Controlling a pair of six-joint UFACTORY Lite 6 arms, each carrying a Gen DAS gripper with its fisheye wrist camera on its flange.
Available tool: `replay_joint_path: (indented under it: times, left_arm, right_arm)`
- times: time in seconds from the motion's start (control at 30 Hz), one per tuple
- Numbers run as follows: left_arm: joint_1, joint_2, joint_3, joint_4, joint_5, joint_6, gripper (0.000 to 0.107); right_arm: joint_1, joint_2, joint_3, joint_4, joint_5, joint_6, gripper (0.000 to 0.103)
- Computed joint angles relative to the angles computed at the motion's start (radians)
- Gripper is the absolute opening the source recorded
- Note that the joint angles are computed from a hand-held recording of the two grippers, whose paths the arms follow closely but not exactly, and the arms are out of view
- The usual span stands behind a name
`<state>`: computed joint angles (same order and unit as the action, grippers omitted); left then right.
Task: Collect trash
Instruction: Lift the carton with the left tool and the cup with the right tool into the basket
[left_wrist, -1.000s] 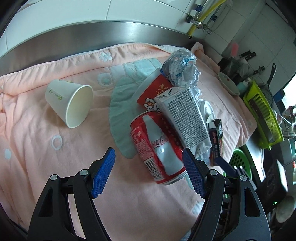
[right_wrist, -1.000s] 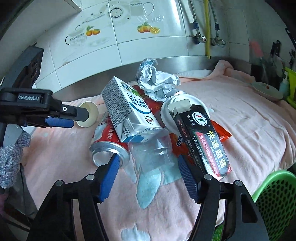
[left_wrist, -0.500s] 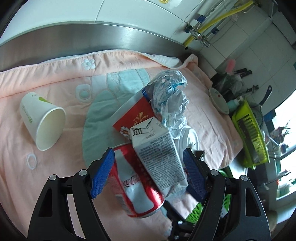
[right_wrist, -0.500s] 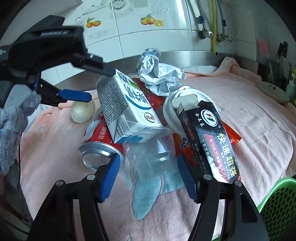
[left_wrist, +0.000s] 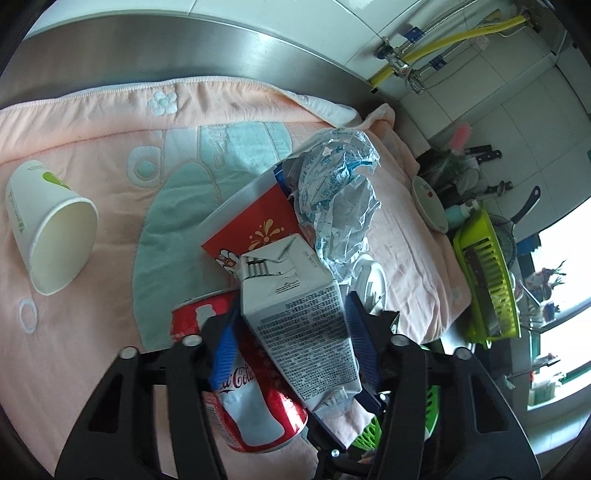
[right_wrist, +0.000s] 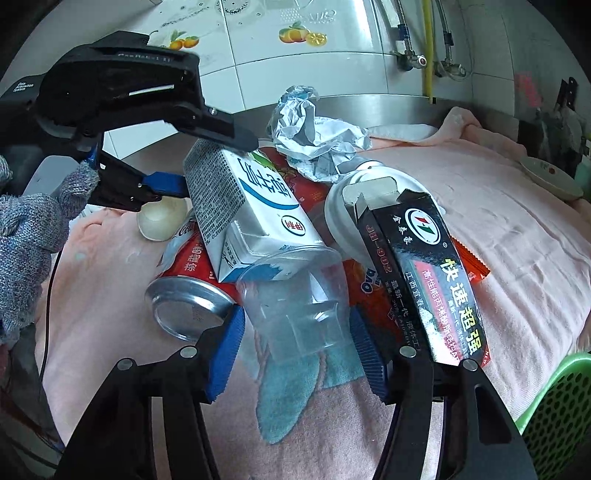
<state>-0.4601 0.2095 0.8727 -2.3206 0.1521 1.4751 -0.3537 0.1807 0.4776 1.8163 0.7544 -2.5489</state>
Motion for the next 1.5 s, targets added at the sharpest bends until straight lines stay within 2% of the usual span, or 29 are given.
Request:
replay_joint_path:
  times: [0.37,0.6,0.7,0.83,1.0,1.2,1.4,1.5]
  left_arm:
    - [-0.013,-0.088,-0.056,0.001,-0.002,0.021,0.047]
    - [-0.035,-0.183,-0.108,0.062,-0.014,-0.034,0.047]
    - [-0.053,-0.223,-0.121,0.118,-0.019,-0.092,0.046]
    - [-0.097,-0.258,-0.123,0.113,-0.045,-0.091,0.046]
    - [-0.159,-0.256,-0.095,0.123,-0.063,-0.113,0.046]
    - [-0.254,-0.176,-0.004,0.117,-0.068,-0.114,0.046]
    - [-0.37,0.015,0.183,0.248,-0.058,-0.244,0.046]
    - [-0.419,0.116,0.292,0.397,-0.053,-0.391,0.046]
  right_arm:
    - [-0.04,-0.057,-0.062,-0.008,0.032,-0.013,0.053]
    - [-0.127,-0.201,-0.15,-0.111,0.072,0.066,0.052]
    - [-0.206,-0.276,-0.188,-0.188,0.106,0.113,0.052]
    - [-0.344,-0.366,-0.227,-0.298,0.156,0.166,0.052]
    - [-0.56,-0.397,-0.23,-0.425,0.228,0.187,0.051]
    - [-0.818,-0.303,-0.148,-0.501,0.26,0.137,0.052]
    - [-1.007,-0.087,0.015,-0.516,0.229,0.064,0.052]
    - [-1.066,0.016,0.106,-0.514,0.209,0.055,0.052]
